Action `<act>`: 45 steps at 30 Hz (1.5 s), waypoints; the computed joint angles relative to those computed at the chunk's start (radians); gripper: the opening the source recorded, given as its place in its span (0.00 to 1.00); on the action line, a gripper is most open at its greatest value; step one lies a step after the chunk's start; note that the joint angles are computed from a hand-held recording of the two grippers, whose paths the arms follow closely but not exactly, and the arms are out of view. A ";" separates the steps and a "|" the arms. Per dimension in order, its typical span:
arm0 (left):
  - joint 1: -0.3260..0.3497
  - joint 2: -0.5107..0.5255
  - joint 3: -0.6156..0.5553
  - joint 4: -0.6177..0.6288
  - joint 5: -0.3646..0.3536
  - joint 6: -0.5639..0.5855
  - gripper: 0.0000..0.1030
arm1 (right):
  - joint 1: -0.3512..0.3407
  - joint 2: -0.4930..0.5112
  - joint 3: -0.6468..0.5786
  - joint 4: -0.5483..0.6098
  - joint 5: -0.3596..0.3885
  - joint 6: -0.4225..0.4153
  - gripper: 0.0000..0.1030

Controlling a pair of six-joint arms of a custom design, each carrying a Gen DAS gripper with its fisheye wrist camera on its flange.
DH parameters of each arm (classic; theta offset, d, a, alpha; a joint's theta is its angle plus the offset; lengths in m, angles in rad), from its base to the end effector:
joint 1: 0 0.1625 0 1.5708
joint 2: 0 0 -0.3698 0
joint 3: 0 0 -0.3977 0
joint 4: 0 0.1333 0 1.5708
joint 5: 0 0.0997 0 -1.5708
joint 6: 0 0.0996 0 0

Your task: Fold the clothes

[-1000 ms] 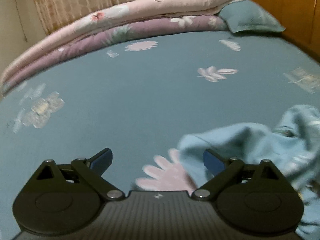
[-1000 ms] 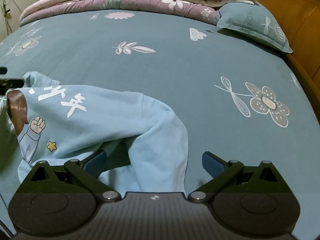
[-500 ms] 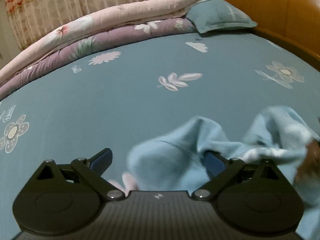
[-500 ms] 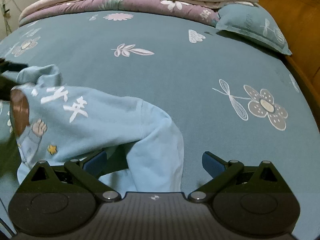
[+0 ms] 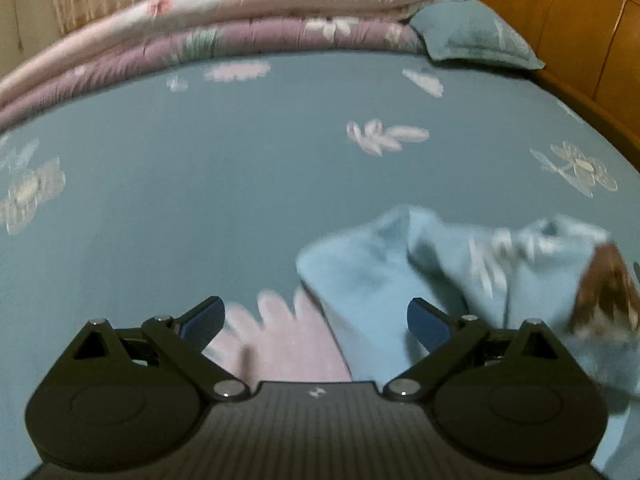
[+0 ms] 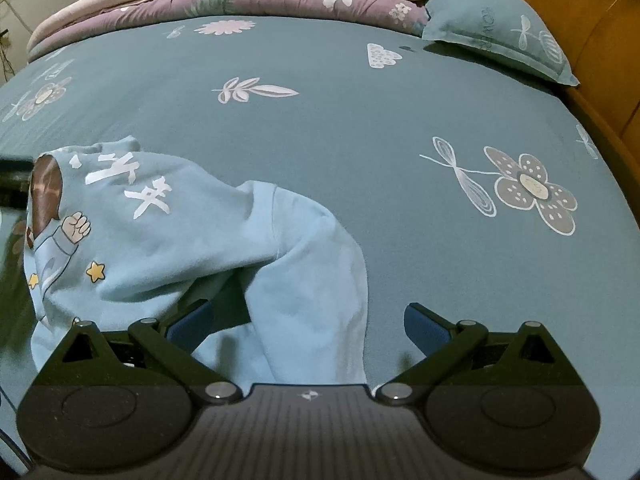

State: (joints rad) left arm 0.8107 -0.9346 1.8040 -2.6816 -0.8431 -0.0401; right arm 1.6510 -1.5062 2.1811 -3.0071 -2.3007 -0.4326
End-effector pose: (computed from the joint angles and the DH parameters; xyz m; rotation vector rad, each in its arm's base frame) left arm -0.2625 -0.5658 0.1078 0.7681 2.3667 -0.6463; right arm 0.1033 -0.4509 0.2981 0.2333 -2.2207 0.7219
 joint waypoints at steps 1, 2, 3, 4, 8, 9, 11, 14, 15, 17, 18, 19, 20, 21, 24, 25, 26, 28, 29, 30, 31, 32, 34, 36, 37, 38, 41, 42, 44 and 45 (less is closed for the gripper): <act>0.004 -0.001 0.002 0.022 -0.015 -0.027 0.95 | -0.001 0.005 -0.005 0.004 0.001 0.001 1.00; 0.006 0.003 -0.003 0.048 -0.020 -0.053 0.95 | 0.000 0.014 -0.011 0.005 0.000 0.000 1.00; 0.005 0.011 -0.009 0.084 -0.005 -0.080 0.95 | 0.003 0.020 -0.016 0.006 -0.004 -0.001 1.00; -0.002 0.017 -0.009 0.103 0.034 -0.087 0.95 | 0.006 0.025 -0.018 0.004 -0.007 -0.005 1.00; -0.016 0.024 -0.001 0.151 0.231 -0.141 0.95 | 0.017 0.030 -0.016 -0.010 -0.023 -0.024 1.00; -0.014 0.017 0.002 0.158 0.269 -0.156 0.95 | 0.018 0.029 -0.015 -0.012 -0.030 -0.024 1.00; -0.003 -0.001 0.003 0.193 0.330 -0.191 0.94 | 0.016 0.022 -0.013 -0.008 -0.037 -0.010 1.00; 0.014 -0.042 0.012 0.235 0.379 -0.229 0.93 | 0.013 0.016 -0.013 -0.001 -0.042 0.017 1.00; 0.019 -0.059 0.015 0.245 0.383 -0.239 0.93 | 0.014 0.015 -0.013 0.001 -0.044 0.025 1.00; 0.023 -0.092 0.028 0.220 0.342 -0.240 0.93 | 0.017 0.019 -0.015 -0.008 -0.045 0.024 1.00; 0.022 -0.105 0.035 0.199 0.308 -0.236 0.93 | 0.018 0.023 -0.017 -0.010 -0.045 0.023 1.00; 0.017 -0.105 0.036 0.186 0.276 -0.225 0.94 | 0.019 0.029 -0.020 -0.012 -0.044 0.021 1.00; 0.009 -0.104 0.042 0.172 0.246 -0.209 0.94 | 0.020 0.035 -0.023 -0.015 -0.043 0.019 1.00; 0.002 -0.103 0.048 0.158 0.216 -0.193 0.94 | 0.021 0.041 -0.028 -0.014 -0.044 0.018 1.00; -0.019 -0.101 0.069 0.136 0.131 -0.168 0.94 | 0.022 0.063 -0.040 -0.020 -0.055 0.004 1.00; -0.025 -0.099 0.073 0.132 0.107 -0.164 0.94 | 0.019 0.068 -0.044 -0.016 -0.056 0.001 1.00; -0.030 -0.094 0.072 0.130 0.091 -0.164 0.94 | 0.015 0.072 -0.047 -0.004 -0.055 0.002 1.00; -0.044 -0.084 0.071 0.135 0.074 -0.174 0.94 | 0.008 0.099 -0.056 -0.026 -0.070 -0.022 1.00; -0.046 -0.080 0.066 0.138 0.067 -0.173 0.94 | 0.004 0.119 -0.063 -0.044 -0.083 -0.042 1.00; -0.046 -0.076 0.059 0.137 0.056 -0.166 0.94 | 0.000 0.139 -0.070 -0.062 -0.095 -0.062 1.00; -0.047 -0.072 0.053 0.134 0.046 -0.157 0.94 | -0.005 0.158 -0.078 -0.095 -0.096 -0.086 1.00; -0.051 -0.065 0.048 0.127 0.044 -0.143 0.94 | -0.011 0.178 -0.086 -0.128 -0.096 -0.110 1.00; -0.048 -0.035 0.027 0.101 0.045 -0.073 0.94 | -0.023 0.202 -0.101 -0.171 -0.076 -0.142 1.00; -0.037 0.004 -0.007 0.090 0.047 -0.011 0.94 | -0.036 0.206 -0.106 -0.185 -0.031 -0.190 1.00; -0.030 0.026 -0.028 0.090 0.048 0.017 0.94 | -0.039 0.212 -0.112 -0.194 -0.033 -0.215 1.00; -0.023 0.046 -0.049 0.094 0.048 0.043 0.94 | -0.043 0.219 -0.118 -0.203 -0.036 -0.239 1.00; -0.007 0.083 -0.097 0.132 0.023 0.094 0.94 | -0.057 0.194 -0.115 -0.190 -0.011 -0.259 1.00; -0.004 0.087 -0.101 0.130 0.008 0.119 0.94 | -0.064 0.181 -0.112 -0.180 0.006 -0.264 1.00; 0.005 0.096 -0.113 0.125 -0.014 0.142 0.94 | -0.077 0.153 -0.103 -0.161 0.049 -0.285 1.00; 0.014 0.097 -0.121 0.134 -0.030 0.137 0.95 | -0.085 0.138 -0.096 -0.151 0.073 -0.299 1.00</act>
State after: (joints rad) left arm 0.8252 -0.8379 1.6827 -2.5478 -0.8729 0.0972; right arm 1.5661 -1.3679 2.0853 -3.1576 -2.2279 -0.7321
